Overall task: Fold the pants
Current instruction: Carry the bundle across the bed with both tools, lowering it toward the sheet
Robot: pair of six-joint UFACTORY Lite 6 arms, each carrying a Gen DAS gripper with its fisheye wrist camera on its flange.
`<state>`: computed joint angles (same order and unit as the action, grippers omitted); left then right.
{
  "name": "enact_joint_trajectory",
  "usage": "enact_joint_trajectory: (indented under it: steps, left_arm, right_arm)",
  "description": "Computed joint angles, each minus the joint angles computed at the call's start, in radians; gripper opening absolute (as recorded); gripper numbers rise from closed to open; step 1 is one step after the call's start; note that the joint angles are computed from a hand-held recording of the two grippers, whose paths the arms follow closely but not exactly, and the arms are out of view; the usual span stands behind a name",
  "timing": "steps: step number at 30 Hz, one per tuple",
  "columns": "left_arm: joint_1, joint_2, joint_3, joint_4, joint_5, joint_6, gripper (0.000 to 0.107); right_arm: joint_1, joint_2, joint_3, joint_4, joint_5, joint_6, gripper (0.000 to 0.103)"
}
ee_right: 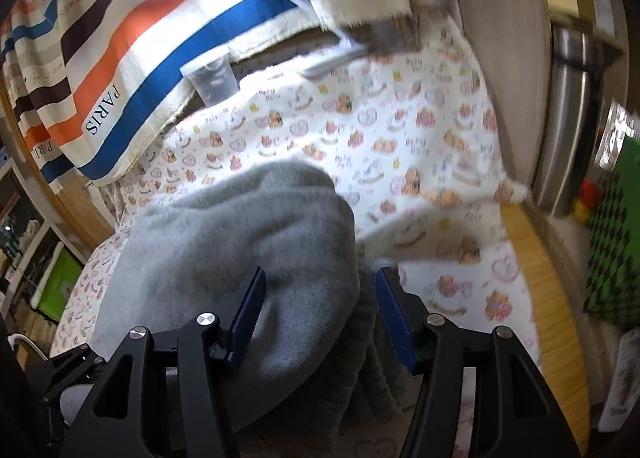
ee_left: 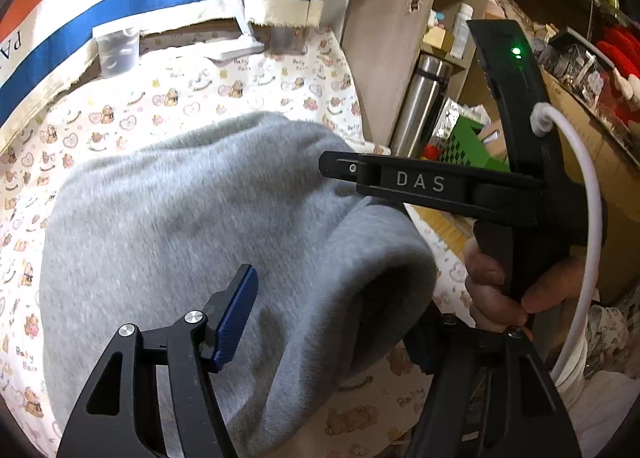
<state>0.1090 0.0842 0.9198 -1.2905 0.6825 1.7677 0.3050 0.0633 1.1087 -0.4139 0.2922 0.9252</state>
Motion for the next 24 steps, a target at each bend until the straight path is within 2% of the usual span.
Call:
enact_joint_trajectory:
  steps: [10, 13, 20, 24]
  left_arm:
    - [0.051, -0.017, 0.057, 0.043, 0.101, -0.052, 0.066]
    - [0.09, -0.044, 0.056, 0.015, 0.147, -0.032, 0.075]
    - [0.219, -0.044, 0.117, -0.07, 0.184, -0.012, 0.084]
    - [0.293, -0.006, 0.163, -0.133, 0.145, 0.056, 0.094]
  right_arm:
    - [0.025, 0.03, 0.124, -0.052, 0.064, 0.036, 0.059]
    - [0.027, 0.038, 0.149, -0.047, 0.067, 0.034, 0.059]
    - [0.042, 0.05, 0.2, -0.029, 0.063, 0.03, 0.059]
    - [0.078, 0.079, 0.23, -0.065, 0.07, 0.066, 0.06]
